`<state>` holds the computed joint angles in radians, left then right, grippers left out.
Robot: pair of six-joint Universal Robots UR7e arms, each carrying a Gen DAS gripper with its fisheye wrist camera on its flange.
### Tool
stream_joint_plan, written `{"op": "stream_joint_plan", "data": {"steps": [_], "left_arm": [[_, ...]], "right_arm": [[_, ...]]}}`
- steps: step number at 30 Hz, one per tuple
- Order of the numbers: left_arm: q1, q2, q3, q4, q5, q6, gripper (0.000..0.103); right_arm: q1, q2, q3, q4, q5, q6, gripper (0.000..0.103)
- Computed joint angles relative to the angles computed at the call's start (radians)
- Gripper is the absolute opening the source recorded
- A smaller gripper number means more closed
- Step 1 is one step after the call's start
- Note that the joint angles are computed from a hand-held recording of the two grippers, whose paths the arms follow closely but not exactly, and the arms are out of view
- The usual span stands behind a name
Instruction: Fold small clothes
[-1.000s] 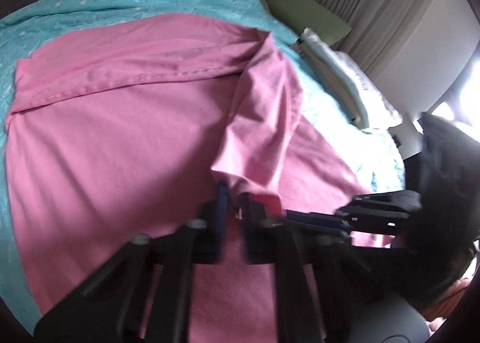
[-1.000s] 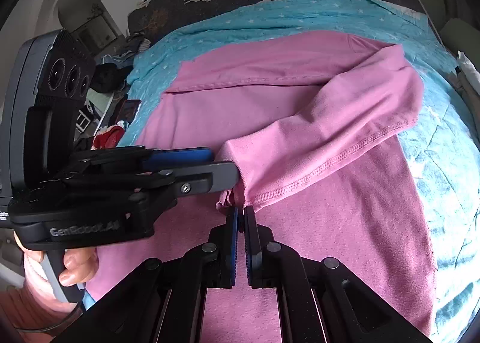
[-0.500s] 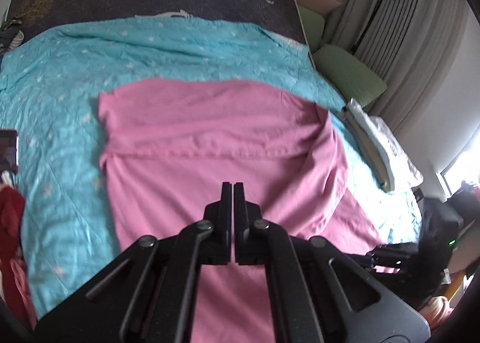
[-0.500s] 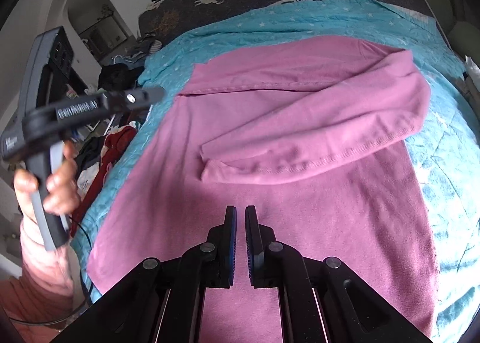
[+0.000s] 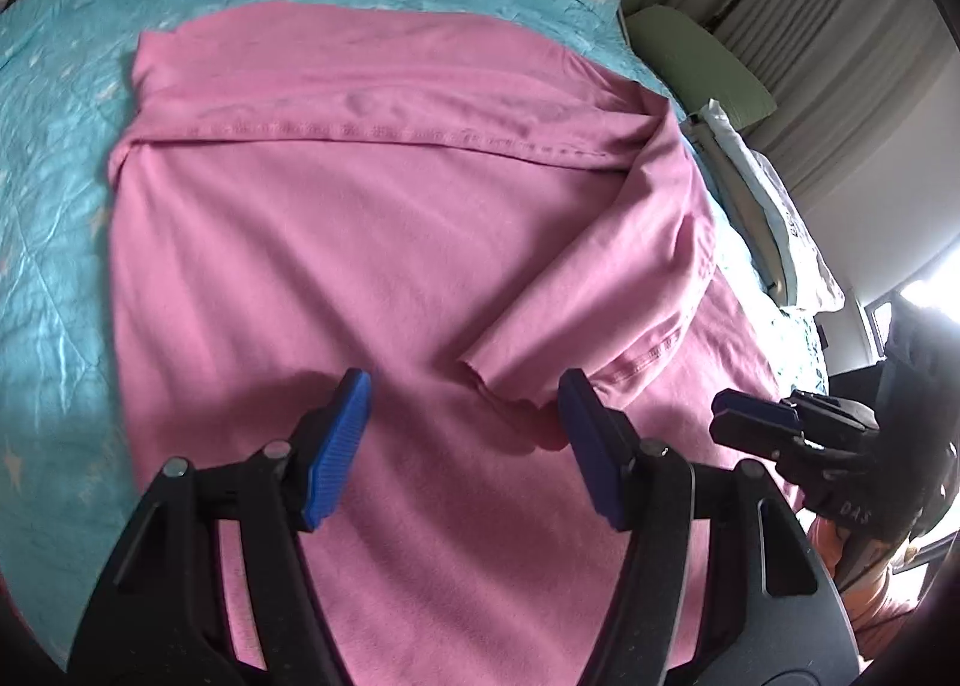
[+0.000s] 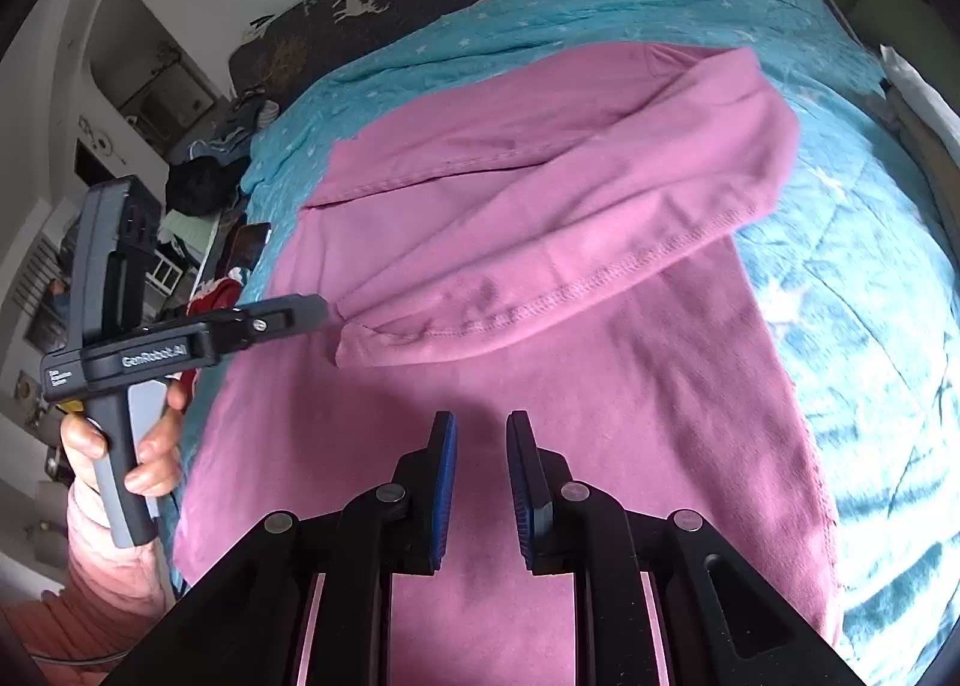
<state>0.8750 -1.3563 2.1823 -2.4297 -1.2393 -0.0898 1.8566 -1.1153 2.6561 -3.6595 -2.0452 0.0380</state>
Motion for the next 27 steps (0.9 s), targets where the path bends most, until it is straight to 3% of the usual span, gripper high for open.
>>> {"op": "stream_joint_plan", "data": {"steps": [2,5,7,13,17,19,27], "left_arm": [[0.001,-0.017,0.006,0.001,-0.033,-0.005,0.065],[0.001,-0.038,0.02,0.03,-0.141,0.037,0.065],[0.001,-0.034,0.026,0.046,-0.185,0.056,0.056],[-0.008,0.044,0.015,0.012,-0.143,0.016,0.035],[-0.01,0.051,0.014,-0.029,-0.165,0.021,0.031],[-0.02,0.048,0.017,-0.028,-0.179,0.049,0.004],[-0.121,-0.1,0.166,-0.042,-0.08,0.147,0.003]], "right_arm": [[0.029,0.02,-0.024,0.013,-0.029,-0.011,0.02],[0.04,0.029,-0.035,0.014,-0.032,-0.023,0.027],[0.032,0.029,-0.033,0.004,-0.027,-0.024,0.028],[0.001,0.02,-0.023,0.001,-0.02,-0.013,0.028],[0.006,0.015,-0.009,-0.014,-0.032,-0.013,0.028],[0.007,0.007,-0.001,-0.02,-0.041,-0.014,0.029],[-0.04,-0.017,0.036,-0.059,-0.03,-0.018,0.029]]}}
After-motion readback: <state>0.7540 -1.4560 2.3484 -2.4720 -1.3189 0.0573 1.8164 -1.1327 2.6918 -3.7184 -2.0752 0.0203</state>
